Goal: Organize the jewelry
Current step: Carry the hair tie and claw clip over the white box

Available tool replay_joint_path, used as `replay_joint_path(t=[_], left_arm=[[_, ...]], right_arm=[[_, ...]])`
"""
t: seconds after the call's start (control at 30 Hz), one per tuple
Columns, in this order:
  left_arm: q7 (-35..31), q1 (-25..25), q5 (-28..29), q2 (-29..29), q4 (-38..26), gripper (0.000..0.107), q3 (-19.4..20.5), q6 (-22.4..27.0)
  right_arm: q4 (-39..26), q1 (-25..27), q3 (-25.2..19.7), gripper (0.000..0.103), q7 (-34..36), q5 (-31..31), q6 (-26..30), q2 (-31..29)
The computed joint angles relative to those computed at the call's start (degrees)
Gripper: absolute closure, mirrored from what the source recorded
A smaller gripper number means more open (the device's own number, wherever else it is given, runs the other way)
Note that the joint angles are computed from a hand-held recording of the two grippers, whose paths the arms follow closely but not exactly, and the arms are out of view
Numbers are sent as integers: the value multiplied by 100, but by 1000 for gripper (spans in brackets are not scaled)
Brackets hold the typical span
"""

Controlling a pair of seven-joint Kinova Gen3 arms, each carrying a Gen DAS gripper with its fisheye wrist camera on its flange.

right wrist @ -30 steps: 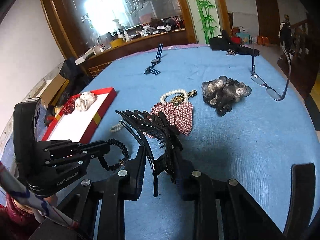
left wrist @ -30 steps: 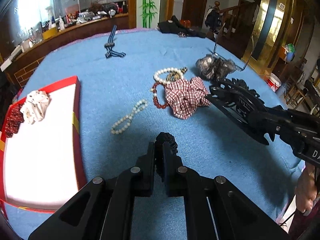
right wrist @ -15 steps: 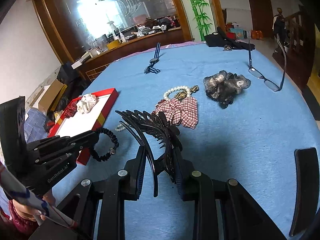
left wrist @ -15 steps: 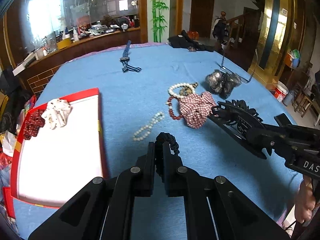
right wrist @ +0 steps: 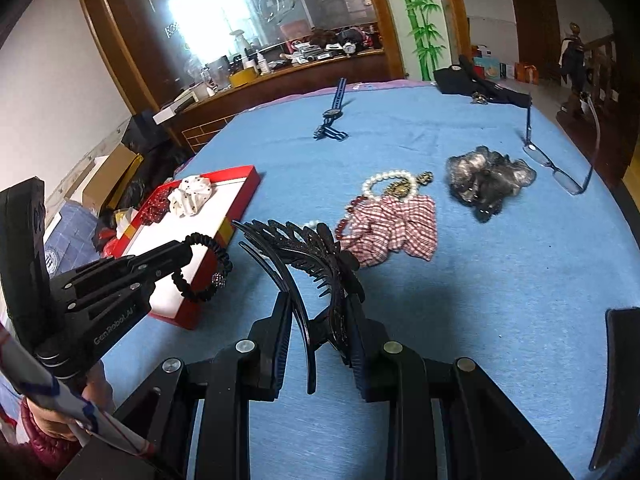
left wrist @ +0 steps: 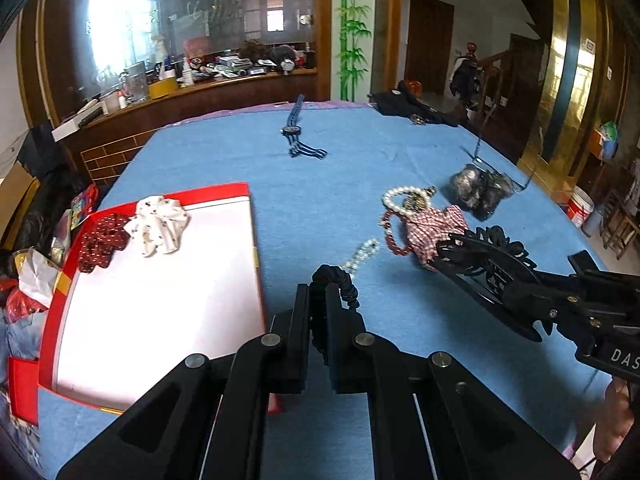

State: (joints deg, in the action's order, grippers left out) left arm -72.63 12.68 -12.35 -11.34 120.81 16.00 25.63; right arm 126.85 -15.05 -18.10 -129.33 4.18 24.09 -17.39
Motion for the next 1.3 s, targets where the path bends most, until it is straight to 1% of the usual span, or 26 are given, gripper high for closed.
replay_joint_path(t=[0.1, 0.37, 0.47, 0.67, 0.83, 0.93, 1.0, 1.1, 1.27, 1.3], left_arm=[[17, -69, -25, -89, 49, 101, -50, -48], [-501, -107, 400, -235, 127, 101, -480, -127], [-767, -133, 617, -268, 145, 101, -679, -147], [-1323, -223, 1063, -348, 177, 101, -1079, -177], [-1879, -369, 1419, -385, 147, 101, -1518, -142], [-2279, -458, 1687, -318, 59, 101, -1841, -59], [-2524, -566, 1844, -226, -13, 101, -1983, -8], [-2983, -696, 2178, -27, -183, 101, -2227, 119], [-3548, -998, 2601, 382, -500, 101, -2321, 276], [-3581, -1109, 2632, 469, -557, 101, -2263, 292]], right_arm=[[-124, 29, -134, 74, -82, 88, 51, 74], [-524, -27, -406, 74, -479, 523, 215, 403], [-708, -154, -444, 74, -655, 734, 290, 588], [-1029, -509, -357, 74, -976, 1070, 390, 916], [-1388, -871, -173, 74, -1201, 1239, 506, 1223], [-1655, -1083, -102, 74, -1468, 1466, 652, 1437], [-1887, -1239, -16, 74, -1668, 1581, 792, 1652], [-2209, -1440, 206, 74, -1648, 1455, 918, 1969], [-2812, -1813, 585, 74, -1841, 1554, 1160, 2507], [-2900, -1875, 653, 74, -1872, 1558, 1209, 2578]])
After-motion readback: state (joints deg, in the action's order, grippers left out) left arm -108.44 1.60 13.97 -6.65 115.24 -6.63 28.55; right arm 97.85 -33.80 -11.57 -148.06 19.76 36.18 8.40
